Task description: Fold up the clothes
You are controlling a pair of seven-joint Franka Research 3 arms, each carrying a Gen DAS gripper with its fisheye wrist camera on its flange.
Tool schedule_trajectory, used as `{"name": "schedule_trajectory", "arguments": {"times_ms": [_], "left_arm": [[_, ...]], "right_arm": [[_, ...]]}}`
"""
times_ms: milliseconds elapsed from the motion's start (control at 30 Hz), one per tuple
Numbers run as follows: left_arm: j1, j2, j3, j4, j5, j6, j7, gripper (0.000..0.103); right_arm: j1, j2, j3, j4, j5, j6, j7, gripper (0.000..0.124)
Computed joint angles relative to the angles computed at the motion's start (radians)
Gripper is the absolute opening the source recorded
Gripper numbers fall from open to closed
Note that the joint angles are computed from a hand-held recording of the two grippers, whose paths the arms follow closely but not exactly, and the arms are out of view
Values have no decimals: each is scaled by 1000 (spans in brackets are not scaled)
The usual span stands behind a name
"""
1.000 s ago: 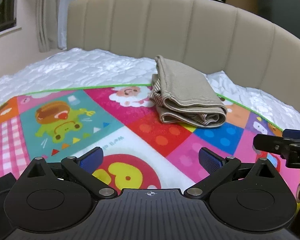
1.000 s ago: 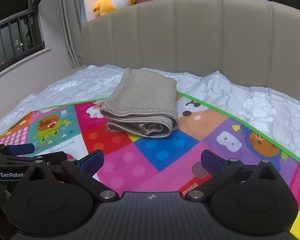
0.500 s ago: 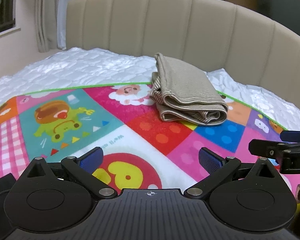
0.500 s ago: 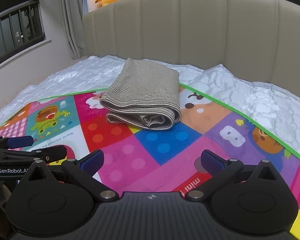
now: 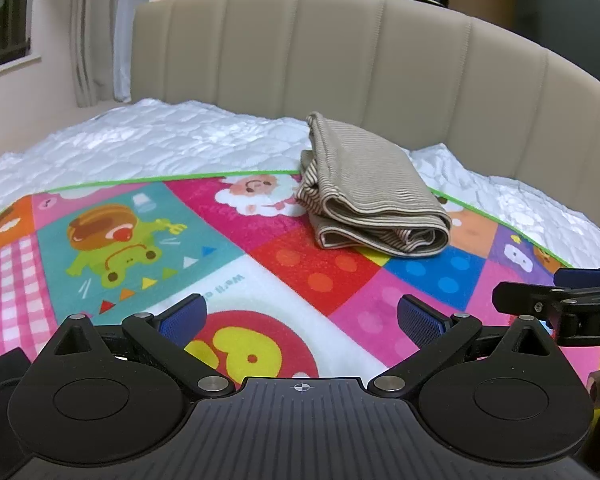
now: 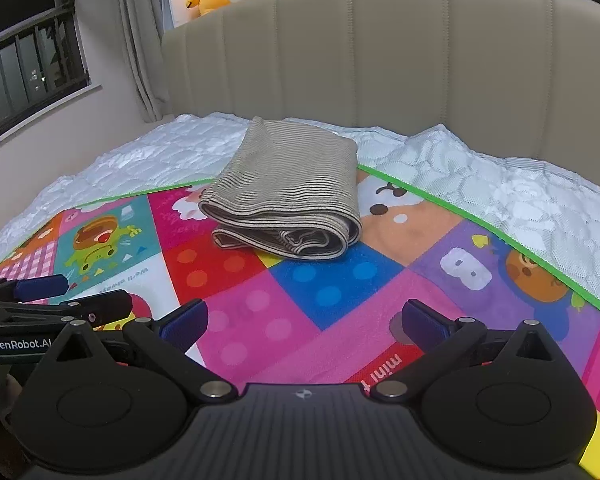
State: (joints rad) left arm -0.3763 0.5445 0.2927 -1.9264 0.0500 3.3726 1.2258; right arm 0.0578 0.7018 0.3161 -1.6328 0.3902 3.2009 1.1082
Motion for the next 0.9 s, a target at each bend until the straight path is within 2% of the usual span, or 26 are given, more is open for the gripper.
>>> {"name": "schedule_trajectory", "arguments": {"times_ms": [600, 900], "left_arm": [[22, -7, -26, -7, -8, 14, 13, 103], [15, -8, -20, -11, -25, 22, 25, 103]], "right_arm": [[-1, -2, 1, -3, -4, 1, 3, 103], [-14, -1, 15, -5, -5, 5, -1, 103]]}}
